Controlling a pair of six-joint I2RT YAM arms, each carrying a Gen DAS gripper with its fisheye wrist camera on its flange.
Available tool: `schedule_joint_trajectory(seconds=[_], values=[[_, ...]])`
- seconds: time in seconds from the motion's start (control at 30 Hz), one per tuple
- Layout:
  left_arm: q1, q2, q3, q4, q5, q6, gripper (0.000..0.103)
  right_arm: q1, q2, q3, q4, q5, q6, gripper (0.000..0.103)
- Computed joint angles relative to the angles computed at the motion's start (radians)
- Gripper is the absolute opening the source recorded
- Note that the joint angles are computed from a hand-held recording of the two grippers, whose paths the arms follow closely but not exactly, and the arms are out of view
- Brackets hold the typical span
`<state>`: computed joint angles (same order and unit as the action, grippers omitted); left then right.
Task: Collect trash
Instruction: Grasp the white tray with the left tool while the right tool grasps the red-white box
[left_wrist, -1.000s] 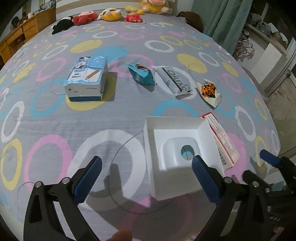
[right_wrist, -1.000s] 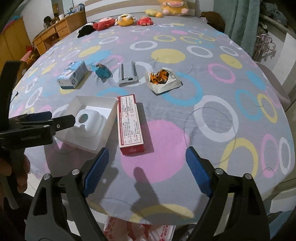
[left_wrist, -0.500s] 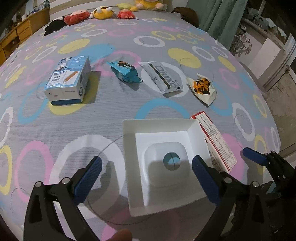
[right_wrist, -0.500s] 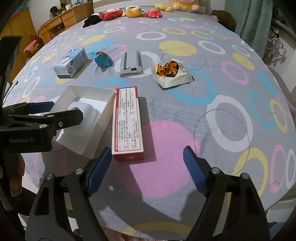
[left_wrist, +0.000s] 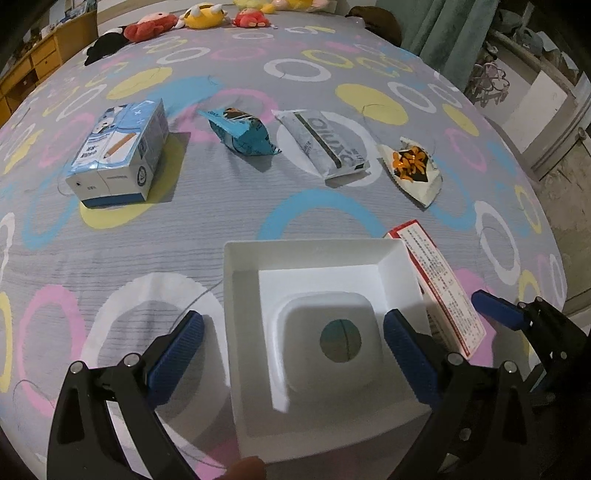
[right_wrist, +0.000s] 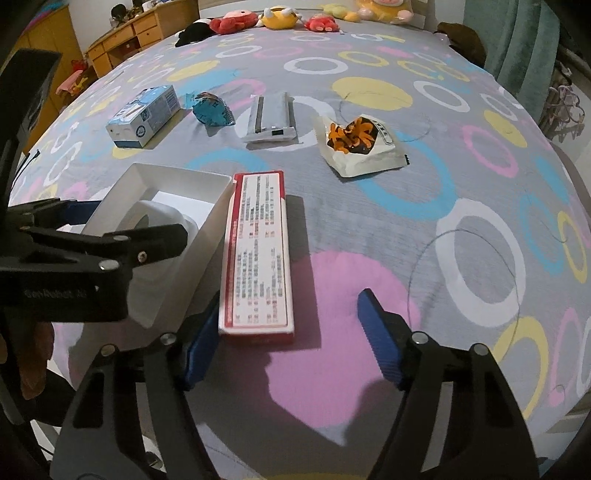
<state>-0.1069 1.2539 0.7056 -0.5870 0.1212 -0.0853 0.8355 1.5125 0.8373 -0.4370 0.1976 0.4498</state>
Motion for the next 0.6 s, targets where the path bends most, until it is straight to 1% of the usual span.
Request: schedule_joint_trajectory(seconds=[0.23,0.33,0.37,0.4,0.47,0.6], values=[[-0.022,0.009,-0.02,0.038,-0.042,-0.004,0.095,0.003,0.027,0.017,0.01,0.008,-0.024,0.065],[-0.043,0.006,-0.03,0.052,-0.072,-0.009,0.093,0.012,0.027,0.012,0.021,0.015,-0.029,0.056],[-0.046,-0.001,-0.034,0.057,-0.082,-0.015,0.083,0.017,0.027,0.01,0.024,0.02,-0.032,0.047],[-0.049,-0.009,-0.035,0.06,-0.098,-0.021,0.078,0.023,0.027,0.01,0.027,0.026,-0.04,0.036],[-0.034,-0.002,-0.026,0.053,-0.079,-0.015,0.078,0.035,0.032,0.015,0.024,0.045,-0.051,0.033],[-0.017,-0.004,-0.025,0.058,-0.061,-0.011,0.075,0.038,0.038,0.018,0.026,0.05,-0.051,0.032]])
